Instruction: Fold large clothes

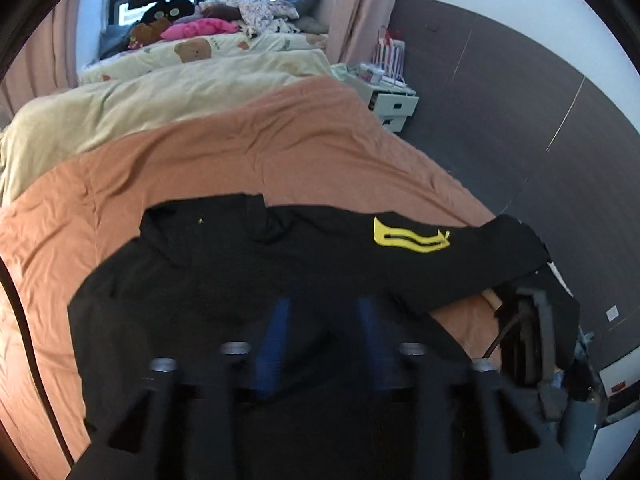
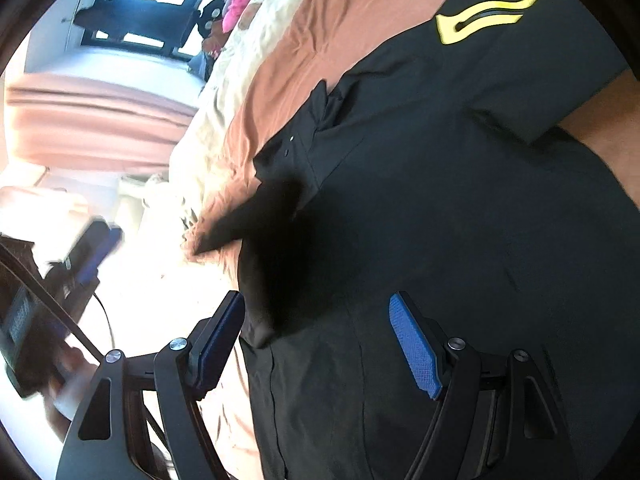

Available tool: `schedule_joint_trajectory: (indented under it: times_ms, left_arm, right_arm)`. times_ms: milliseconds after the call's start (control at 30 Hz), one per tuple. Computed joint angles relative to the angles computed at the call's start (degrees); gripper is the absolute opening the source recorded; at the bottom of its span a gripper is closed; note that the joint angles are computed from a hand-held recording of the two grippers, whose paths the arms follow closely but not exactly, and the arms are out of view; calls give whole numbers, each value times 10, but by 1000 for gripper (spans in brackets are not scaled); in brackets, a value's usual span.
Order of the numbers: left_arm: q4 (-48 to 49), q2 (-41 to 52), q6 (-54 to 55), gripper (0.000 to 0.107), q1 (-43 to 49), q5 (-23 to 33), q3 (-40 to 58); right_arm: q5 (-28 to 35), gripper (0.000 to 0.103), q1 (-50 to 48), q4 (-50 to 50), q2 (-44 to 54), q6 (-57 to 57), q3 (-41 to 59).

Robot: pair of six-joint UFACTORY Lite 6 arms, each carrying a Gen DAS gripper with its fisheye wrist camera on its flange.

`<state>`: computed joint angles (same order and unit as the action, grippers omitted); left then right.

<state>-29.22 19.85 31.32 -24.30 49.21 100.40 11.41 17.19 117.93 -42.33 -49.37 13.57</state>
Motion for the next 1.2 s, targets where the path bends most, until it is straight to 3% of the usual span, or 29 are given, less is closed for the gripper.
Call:
schedule_joint_trajectory:
  times_ms: [33, 200, 300, 400, 533, 700, 900, 1000, 1067, 1200]
  left_arm:
    - [-1, -27, -1, 67, -3, -14, -35]
    - [50, -168, -56, 68, -8, -54, -172]
    - [109, -250, -86, 68, 17, -62, -243]
    - [121, -311, -73, 68, 68, -67, -308]
    - [70, -354, 0, 68, 181, -87, -388]
    - [-3, -315, 111, 68, 284, -137, -438]
    - [-159, -205, 301, 68, 375, -186, -451]
    - [-239, -126, 381, 67, 389, -227, -437]
    - [-305, -66, 438, 61, 403, -229, -415]
    - [-303, 33, 418, 52, 412, -225, -347]
  right_arm:
    - [8, 74, -16, -33, -21, 33, -14]
    - [15, 74, -31, -16, -55, 21, -45]
    - [2, 74, -5, 49, -26, -49, -36]
    - [46, 74, -2, 114, 20, -117, -27]
    - [-57, 74, 49, 100, 97, -156, 47]
    - [-176, 74, 117, -47, 191, -73, 151]
    - [-298, 74, 205, -41, 332, -112, 290]
    - [-368, 74, 252, 26, 400, -189, 360]
    - [-429, 74, 278, 40, 443, -223, 413]
    - [-460, 74, 283, 82, 567, -298, 532]
